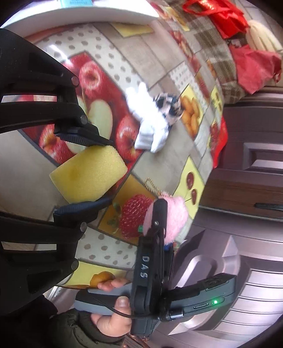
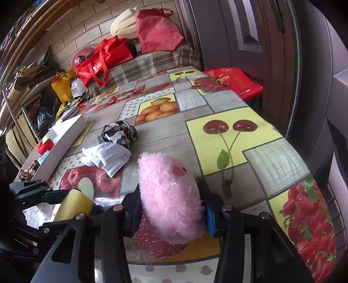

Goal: Organize soft objects
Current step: 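Carry the sponge over the box with the left tool while the right tool carries the pink plush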

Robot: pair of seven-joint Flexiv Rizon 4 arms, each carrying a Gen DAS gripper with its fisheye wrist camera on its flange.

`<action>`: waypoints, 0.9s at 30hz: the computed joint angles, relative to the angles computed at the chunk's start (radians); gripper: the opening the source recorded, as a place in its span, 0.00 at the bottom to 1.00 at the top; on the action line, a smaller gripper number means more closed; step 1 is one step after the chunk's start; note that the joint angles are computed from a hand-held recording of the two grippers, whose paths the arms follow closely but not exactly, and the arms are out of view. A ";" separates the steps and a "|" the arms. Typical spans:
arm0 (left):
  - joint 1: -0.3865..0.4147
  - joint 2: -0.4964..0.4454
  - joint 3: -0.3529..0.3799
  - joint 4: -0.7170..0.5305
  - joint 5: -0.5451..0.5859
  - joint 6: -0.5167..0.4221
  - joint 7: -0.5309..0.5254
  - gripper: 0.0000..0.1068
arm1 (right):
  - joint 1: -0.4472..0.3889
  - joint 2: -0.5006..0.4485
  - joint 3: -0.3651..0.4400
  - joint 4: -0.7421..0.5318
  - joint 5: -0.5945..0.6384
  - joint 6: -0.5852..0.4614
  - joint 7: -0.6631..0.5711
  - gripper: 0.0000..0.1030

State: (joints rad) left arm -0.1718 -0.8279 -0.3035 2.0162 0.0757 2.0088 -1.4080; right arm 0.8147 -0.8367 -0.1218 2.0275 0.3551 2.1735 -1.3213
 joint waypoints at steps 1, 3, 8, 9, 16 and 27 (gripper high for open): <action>-0.017 0.004 0.022 0.010 -0.007 0.032 -0.005 0.41 | -0.016 0.004 0.021 0.004 -0.009 0.030 0.005 0.45; -0.028 0.003 0.049 0.030 -0.005 0.117 -0.019 0.41 | -0.006 0.005 0.023 -0.002 0.003 0.072 -0.006 0.45; -0.052 -0.004 0.107 0.074 -0.011 0.307 -0.054 0.41 | 0.076 -0.011 -0.013 -0.057 0.091 0.131 -0.101 0.44; -0.053 -0.005 0.115 0.085 -0.009 0.347 -0.060 0.41 | 0.082 -0.017 -0.010 -0.073 0.104 0.144 -0.115 0.44; -0.057 -0.012 0.171 0.174 -0.063 0.583 -0.093 0.41 | 0.153 -0.109 -0.027 -0.254 0.268 0.246 -0.258 0.44; -0.023 -0.019 0.176 0.227 -0.068 0.702 -0.141 0.42 | 0.144 -0.110 0.053 -0.332 0.344 0.222 -0.462 0.44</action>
